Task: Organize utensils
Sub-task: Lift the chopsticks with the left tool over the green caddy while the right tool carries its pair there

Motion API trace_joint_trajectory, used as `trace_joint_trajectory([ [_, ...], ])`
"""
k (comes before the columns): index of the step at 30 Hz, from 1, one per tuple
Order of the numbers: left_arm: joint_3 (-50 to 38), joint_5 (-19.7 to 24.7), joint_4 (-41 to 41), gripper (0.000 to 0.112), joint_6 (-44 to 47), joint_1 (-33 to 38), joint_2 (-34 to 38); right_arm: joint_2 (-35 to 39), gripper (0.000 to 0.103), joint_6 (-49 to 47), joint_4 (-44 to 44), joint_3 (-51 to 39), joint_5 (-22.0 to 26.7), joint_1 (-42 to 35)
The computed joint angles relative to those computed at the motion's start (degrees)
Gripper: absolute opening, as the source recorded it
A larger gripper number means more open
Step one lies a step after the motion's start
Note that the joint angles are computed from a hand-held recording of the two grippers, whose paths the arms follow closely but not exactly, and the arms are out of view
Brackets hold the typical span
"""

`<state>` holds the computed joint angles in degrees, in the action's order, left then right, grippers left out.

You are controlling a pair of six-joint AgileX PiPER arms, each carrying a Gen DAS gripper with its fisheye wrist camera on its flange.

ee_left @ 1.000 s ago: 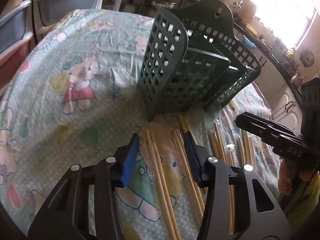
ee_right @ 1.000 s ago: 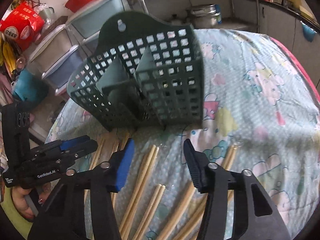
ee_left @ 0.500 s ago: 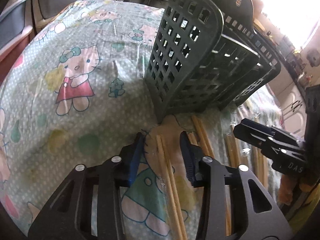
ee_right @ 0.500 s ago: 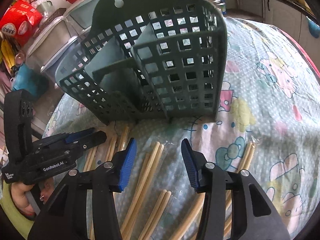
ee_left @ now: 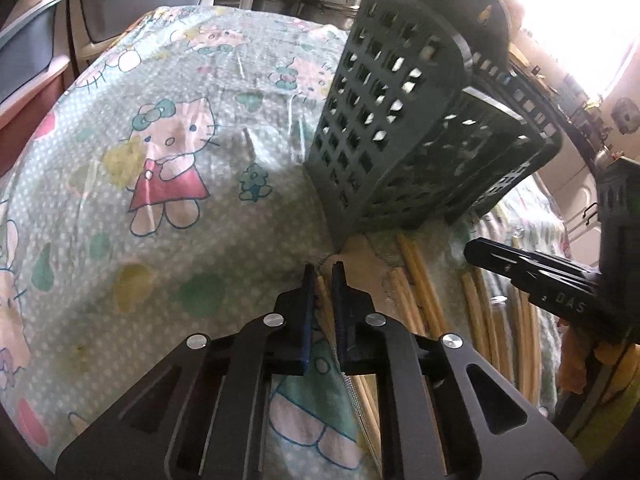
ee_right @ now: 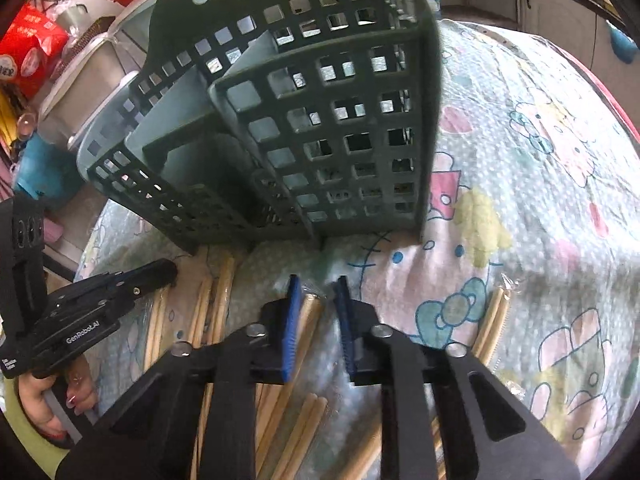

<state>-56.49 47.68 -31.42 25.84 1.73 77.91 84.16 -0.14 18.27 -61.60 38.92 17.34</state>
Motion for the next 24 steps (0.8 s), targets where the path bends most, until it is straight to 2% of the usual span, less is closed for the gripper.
trace_joint_trajectory([
  [2,0.1,0.4,-0.7,0.005,0.5,0.0,-1.5,-1.4,0.007,-2.9,2.8,1.2,-0.1,-1.9],
  [11,-1.4,2.8,-3.7,0.004,1.7,0.2,-8.7,-11.2,0.006,-15.7,15.0,6.0,1.5,-8.8],
  [18,-3.5,4.2,-5.0,0.003,1.5,-0.6,-12.8,-19.4,0.006,-19.3,18.1,9.0,3.4,-10.9],
  [24,-5.3,3.6,-4.2,0.003,-1.1,-2.9,-16.0,-26.7,0.005,-20.8,19.8,9.6,5.5,-13.0],
])
